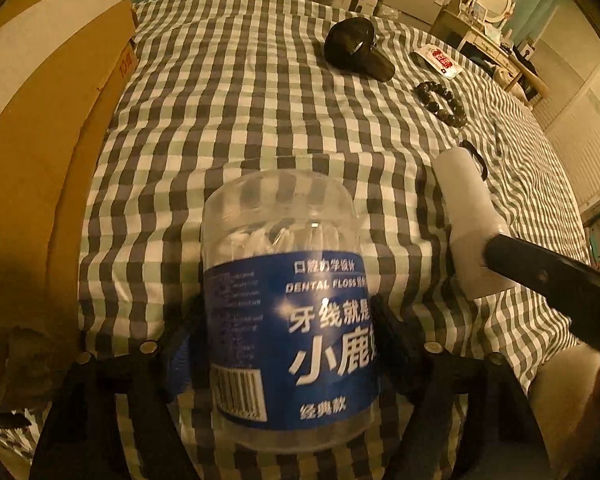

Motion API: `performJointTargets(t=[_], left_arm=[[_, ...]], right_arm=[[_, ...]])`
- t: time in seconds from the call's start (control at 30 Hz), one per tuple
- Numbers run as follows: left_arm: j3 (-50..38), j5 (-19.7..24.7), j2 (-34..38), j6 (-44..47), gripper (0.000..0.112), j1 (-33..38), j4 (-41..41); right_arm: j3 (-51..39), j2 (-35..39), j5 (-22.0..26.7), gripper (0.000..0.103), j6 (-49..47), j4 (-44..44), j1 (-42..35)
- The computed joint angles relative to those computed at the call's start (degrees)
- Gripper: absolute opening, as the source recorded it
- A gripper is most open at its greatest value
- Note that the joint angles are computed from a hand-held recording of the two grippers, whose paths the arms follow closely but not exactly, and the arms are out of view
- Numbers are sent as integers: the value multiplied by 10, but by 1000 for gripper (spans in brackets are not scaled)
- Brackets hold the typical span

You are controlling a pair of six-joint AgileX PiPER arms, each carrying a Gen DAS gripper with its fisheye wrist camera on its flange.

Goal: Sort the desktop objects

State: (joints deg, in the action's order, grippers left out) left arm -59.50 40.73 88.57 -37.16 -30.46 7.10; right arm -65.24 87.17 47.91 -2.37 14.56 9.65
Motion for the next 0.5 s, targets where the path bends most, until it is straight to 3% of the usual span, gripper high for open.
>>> performJointTargets(t=[0.13, 0.17, 0.23, 0.37, 0.5], left_arm=[[-10, -9, 13, -5, 86, -4, 14], [-10, -11, 14, -10, 83, -7, 26], [-8, -14, 12, -25, 65, -9, 41], [6, -36, -2, -14, 65, 4, 20], [13, -43, -21, -48, 64, -5, 48]], right_arm=[[-16, 32, -11, 45, -8, 19, -3], [-21, 39, -10, 46, -6, 16, 0], [-29, 54, -5, 46, -13, 22, 3], [-26, 68, -13, 45, -22, 33, 5], [-13, 43, -37, 45, 46, -55, 37]])
